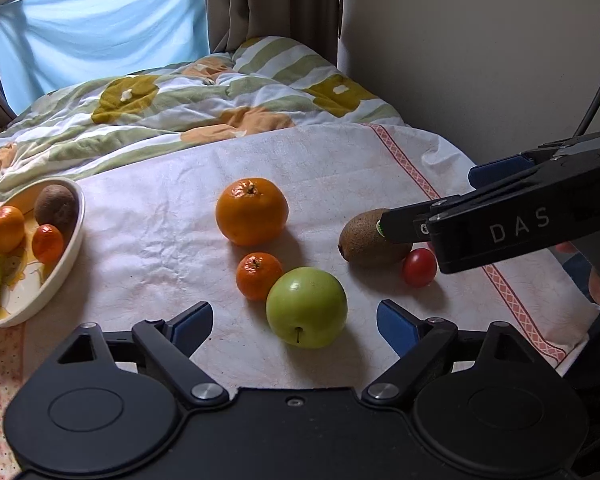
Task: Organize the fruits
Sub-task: 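Withdraw both open tools from the bowl back over the remaining fruits, then grasp the green apple with the left tool while the right tool grasps the stickered kiwi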
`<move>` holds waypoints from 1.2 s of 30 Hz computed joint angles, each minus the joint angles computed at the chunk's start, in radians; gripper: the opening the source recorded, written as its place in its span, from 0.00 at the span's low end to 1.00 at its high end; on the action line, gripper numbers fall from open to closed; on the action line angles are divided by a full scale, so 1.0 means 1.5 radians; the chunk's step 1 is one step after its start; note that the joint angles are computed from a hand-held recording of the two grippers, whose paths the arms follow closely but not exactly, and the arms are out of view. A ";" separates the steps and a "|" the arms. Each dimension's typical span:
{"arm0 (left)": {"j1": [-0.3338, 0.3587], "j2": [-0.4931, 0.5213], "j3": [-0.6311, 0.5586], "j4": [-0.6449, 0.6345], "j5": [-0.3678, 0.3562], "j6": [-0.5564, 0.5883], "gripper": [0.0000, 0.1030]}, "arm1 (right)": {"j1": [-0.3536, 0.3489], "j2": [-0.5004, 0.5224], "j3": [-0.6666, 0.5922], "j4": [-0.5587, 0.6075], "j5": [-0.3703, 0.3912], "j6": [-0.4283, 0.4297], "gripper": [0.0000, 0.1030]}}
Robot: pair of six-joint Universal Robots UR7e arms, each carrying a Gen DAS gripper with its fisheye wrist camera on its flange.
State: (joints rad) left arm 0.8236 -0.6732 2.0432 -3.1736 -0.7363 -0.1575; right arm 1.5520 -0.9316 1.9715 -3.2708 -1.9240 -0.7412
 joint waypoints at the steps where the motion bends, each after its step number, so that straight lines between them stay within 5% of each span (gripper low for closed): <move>1: 0.006 0.011 -0.010 -0.004 0.000 0.005 0.87 | -0.004 0.006 -0.004 0.001 0.003 -0.004 1.00; 17: 0.049 0.066 -0.071 0.019 -0.023 0.019 0.59 | -0.032 0.061 -0.070 0.064 0.015 -0.030 1.00; 36: 0.041 0.048 -0.055 0.049 0.005 -0.043 0.58 | -0.039 0.087 -0.101 0.106 0.012 -0.021 1.00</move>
State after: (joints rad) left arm 0.8852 -0.6005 1.9609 -3.0998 -0.7289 -0.2217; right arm 1.4938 -0.8008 1.8202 -3.1120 -1.9059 -0.7734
